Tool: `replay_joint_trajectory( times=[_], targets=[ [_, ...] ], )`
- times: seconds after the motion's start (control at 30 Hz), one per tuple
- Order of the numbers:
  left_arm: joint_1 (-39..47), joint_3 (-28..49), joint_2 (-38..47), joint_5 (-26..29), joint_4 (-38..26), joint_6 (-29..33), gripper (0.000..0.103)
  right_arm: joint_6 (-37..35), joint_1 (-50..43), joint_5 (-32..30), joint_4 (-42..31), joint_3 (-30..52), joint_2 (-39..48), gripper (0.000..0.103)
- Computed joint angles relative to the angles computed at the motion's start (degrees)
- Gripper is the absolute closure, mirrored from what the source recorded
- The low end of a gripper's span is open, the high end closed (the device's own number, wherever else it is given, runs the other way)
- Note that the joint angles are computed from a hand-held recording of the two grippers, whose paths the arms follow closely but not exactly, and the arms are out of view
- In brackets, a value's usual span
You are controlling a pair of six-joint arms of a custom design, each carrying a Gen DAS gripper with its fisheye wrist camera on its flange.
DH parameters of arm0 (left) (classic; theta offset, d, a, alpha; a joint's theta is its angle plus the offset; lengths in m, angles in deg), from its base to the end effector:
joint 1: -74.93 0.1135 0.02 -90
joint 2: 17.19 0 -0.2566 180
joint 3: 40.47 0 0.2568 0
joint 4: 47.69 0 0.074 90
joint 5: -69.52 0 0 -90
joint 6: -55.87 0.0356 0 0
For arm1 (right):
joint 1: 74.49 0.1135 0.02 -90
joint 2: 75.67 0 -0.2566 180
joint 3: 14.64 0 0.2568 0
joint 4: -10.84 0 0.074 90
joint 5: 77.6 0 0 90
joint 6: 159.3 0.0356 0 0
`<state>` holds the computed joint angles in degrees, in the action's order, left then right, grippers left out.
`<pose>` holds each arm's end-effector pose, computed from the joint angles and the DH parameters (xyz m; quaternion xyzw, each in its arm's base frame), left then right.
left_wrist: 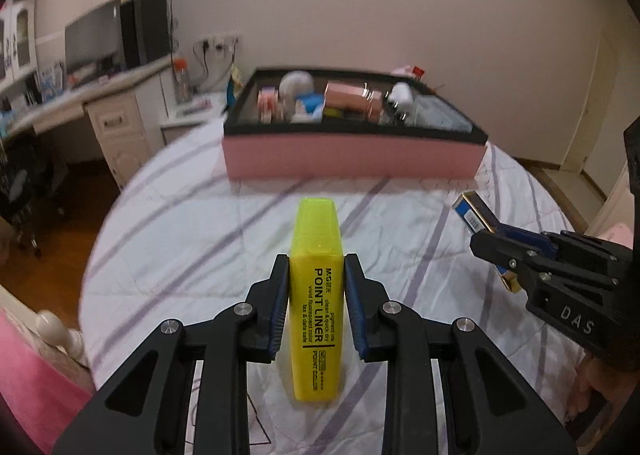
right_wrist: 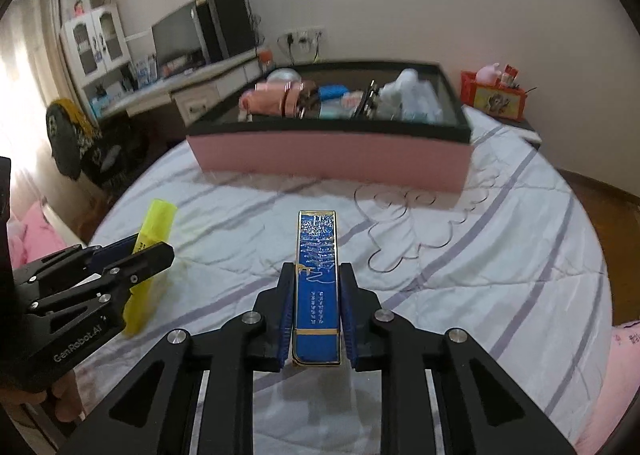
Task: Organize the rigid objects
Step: 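Carry the yellow highlighter and blue-and-gold box into the pink box and open both tools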
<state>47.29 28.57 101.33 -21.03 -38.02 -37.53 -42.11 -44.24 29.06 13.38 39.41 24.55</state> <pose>0.3488 -0.1823 0.0736 0.1881 0.8858 -0.1093 0.4098 0.2830 0.1532 0.1062 0.0327 0.9107 0.0704 0.4056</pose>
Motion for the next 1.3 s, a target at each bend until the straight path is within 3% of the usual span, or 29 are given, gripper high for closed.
replay_joint_trajectory(
  times=[0.23, 0.47, 0.57, 0.67, 1.03, 1.3],
  targets=[
    [-3.3, -4.0, -8.3, -4.1, 2.8, 2.1, 0.076, 0.3, 3.0, 4.6, 0.4, -3.9, -9.6, 0.082],
    [-5.9, -13.1, -18.9, -8.7, 15.7, 2.9, 0.076, -1.9, 9.0, 17.0, -0.1, -6.0, -20.4, 0.082],
    [-6.8, -14.0, -21.8, -9.4, 16.8, 3.9, 0.076, -4.3, 12.3, 23.9, 0.9, -5.9, -23.1, 0.082],
    [-6.9, -13.3, -23.1, -9.2, 16.1, 4.3, 0.076, -6.7, 13.7, 27.0, 0.6, -4.6, -24.2, 0.082],
    [-6.5, -9.0, -22.2, -7.9, 14.9, 5.8, 0.076, -9.5, 13.0, 28.2, 0.2, -0.9, -22.8, 0.082],
    [-5.6, 1.7, -14.7, -7.2, 11.0, 7.7, 0.076, -12.1, 6.3, 21.6, 1.3, 3.7, -17.6, 0.082]
  ],
)
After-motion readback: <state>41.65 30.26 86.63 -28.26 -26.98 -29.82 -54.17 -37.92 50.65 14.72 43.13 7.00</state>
